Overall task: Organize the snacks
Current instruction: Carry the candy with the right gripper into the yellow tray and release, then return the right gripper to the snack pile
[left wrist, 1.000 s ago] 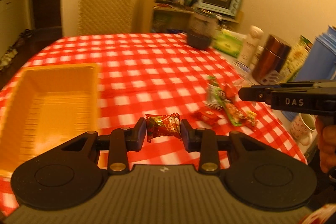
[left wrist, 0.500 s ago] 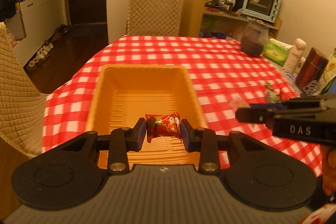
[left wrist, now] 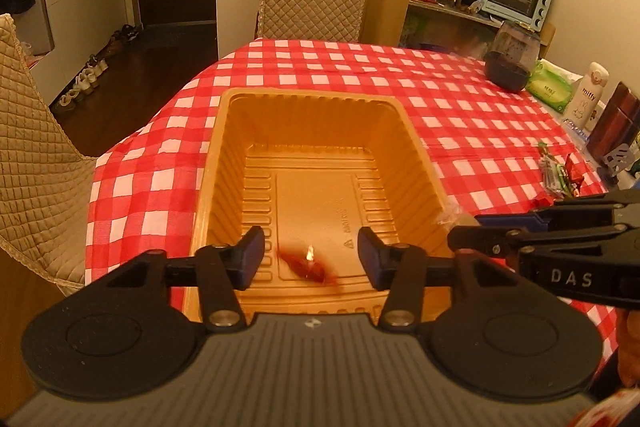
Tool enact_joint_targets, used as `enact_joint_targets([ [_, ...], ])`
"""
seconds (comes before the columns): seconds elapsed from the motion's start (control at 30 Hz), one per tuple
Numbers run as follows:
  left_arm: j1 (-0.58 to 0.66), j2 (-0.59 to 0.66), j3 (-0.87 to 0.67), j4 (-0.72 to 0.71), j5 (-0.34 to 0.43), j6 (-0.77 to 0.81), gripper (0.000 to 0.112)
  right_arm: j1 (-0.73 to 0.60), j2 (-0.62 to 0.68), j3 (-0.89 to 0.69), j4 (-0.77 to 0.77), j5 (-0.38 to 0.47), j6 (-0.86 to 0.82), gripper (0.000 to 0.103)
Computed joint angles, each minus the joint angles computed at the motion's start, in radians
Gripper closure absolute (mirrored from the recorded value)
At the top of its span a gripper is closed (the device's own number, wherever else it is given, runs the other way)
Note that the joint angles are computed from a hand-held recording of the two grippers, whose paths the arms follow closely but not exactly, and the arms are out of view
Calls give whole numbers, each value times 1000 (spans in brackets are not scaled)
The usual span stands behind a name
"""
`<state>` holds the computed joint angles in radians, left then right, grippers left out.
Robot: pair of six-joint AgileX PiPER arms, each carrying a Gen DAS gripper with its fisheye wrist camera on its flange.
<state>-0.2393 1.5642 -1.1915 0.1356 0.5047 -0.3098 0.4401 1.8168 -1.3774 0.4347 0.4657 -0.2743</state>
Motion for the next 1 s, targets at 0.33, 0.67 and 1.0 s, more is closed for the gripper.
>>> enact_joint_targets([
  [0.33,-9,-83,71,100,10,-103,65,0,23,-13,46,0,-47,81],
  [0.67,-7,-147,109,168,31,-197,64,-12,18,9,203,-15,-186,57],
  [1.0,-108,-195,118,264,77,-357,56,-61,-184,192,-18,-62,32,56],
])
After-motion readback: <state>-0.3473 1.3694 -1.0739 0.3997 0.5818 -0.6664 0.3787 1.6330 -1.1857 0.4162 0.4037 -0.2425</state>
